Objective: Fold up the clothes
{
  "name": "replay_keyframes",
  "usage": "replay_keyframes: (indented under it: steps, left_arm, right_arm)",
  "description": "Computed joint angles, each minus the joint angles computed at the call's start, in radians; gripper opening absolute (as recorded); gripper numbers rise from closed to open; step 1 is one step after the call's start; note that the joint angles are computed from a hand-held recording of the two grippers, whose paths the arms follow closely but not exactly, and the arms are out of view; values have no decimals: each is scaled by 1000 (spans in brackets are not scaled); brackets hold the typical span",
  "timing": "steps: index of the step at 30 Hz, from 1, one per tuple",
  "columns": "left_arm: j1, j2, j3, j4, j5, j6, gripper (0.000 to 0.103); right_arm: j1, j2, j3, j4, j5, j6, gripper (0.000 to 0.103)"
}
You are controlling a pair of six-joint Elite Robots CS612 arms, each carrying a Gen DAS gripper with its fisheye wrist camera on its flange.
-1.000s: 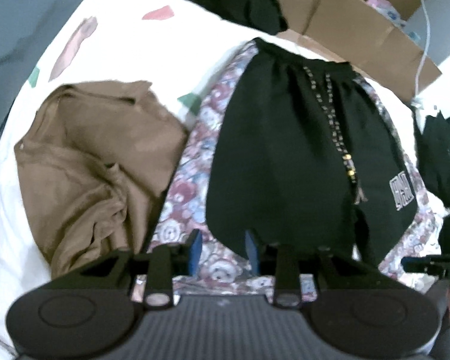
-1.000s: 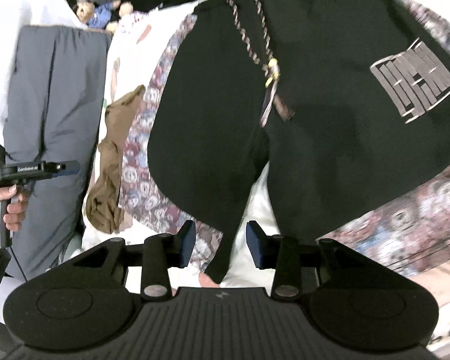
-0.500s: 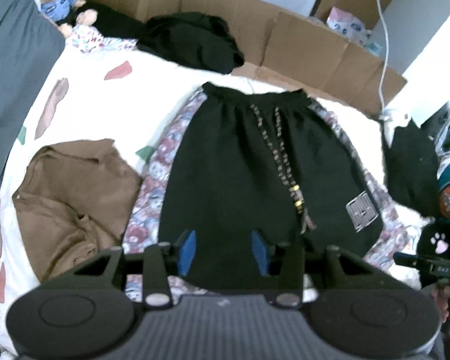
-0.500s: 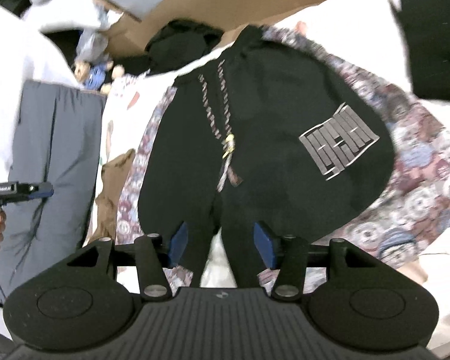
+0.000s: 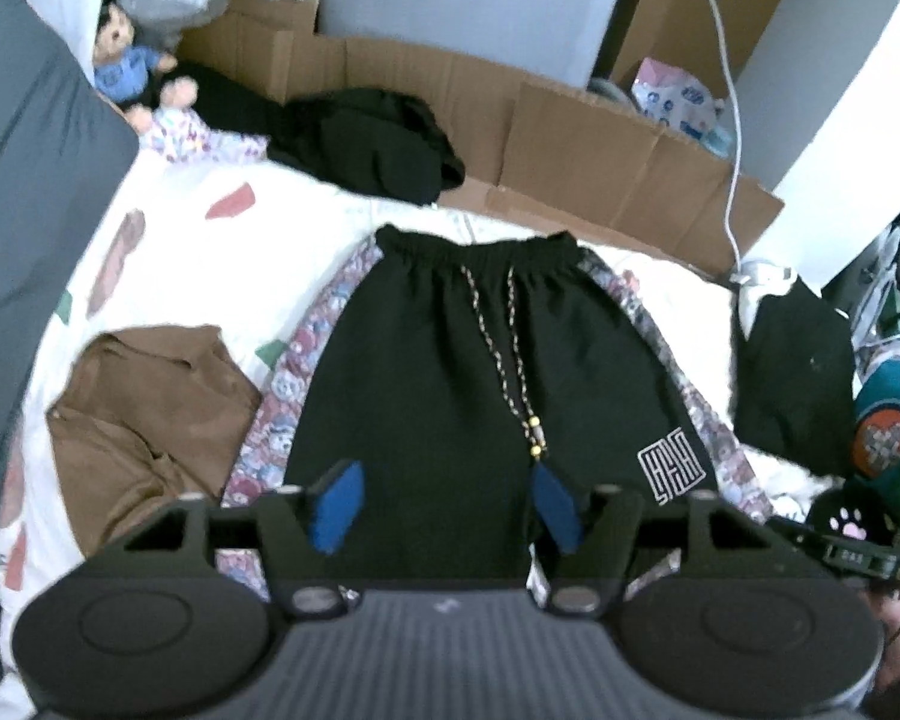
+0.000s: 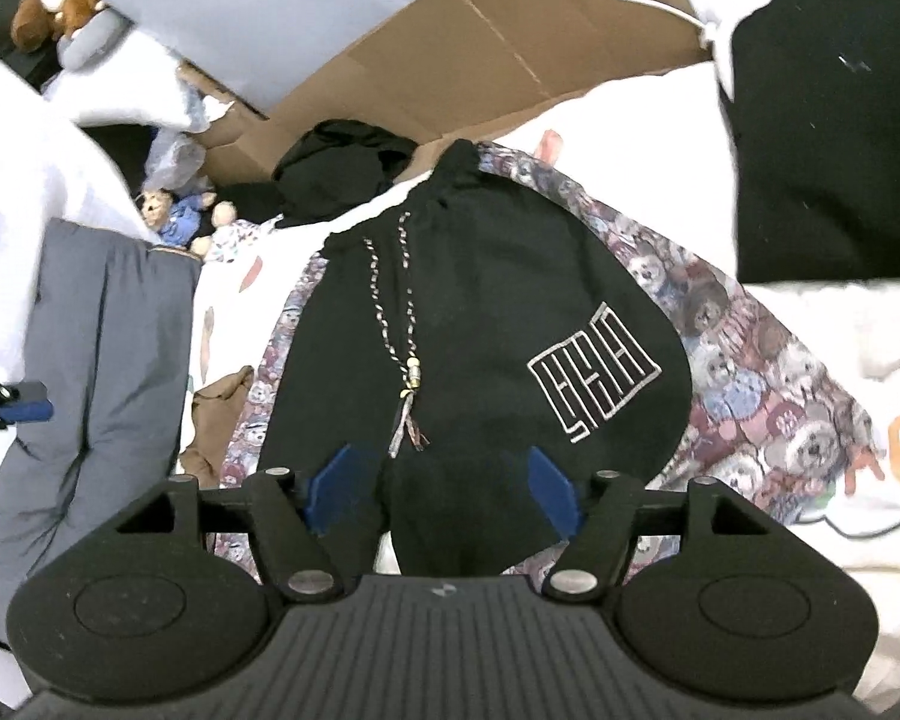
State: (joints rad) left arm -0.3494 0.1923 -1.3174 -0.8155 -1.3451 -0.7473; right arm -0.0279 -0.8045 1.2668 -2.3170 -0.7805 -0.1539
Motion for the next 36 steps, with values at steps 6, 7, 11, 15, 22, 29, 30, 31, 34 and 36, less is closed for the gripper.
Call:
replay_keyframes:
  steps: [6,7,11,15,22,29,30,31,34,36]
  left_arm:
    - [-4,-35,45,-14,17,20,73]
    - [-1,-35,48,-27,11,25,73]
    - [14,-19,52,-66,-25,44,73]
    - [34,10,47,-96,-68,72,73]
    - [69,60,31,-148,-77,173,73]
    - [108,121,-5,-211,-92,225,72]
    - [113,127,-4,-212,-91,242,71]
    - [119,132,-2,-214,-89,260,71]
    - [138,158,-4,-249,-82,280,71]
    - [151,177,-6,-274,-79,292,71]
  right_arm:
    - [3,11,-30,15,6,-31,80]
    - [3,13,-33,13,4,-33,81]
    - [7,15,-33,-21,-5,-7,81]
    - [14,10,-23,-57,-42,-3,82]
    - [34,9,-1,-180,-123,41,83]
    - [60,32,-9,-256,-201,103,83]
    - [65,37,-13,-267,-211,116,83]
    - [70,43,-17,-278,-221,128,83]
    - [87,65,-34,-303,-239,134,84]
    - [100,84,-54,-305,-247,130,84]
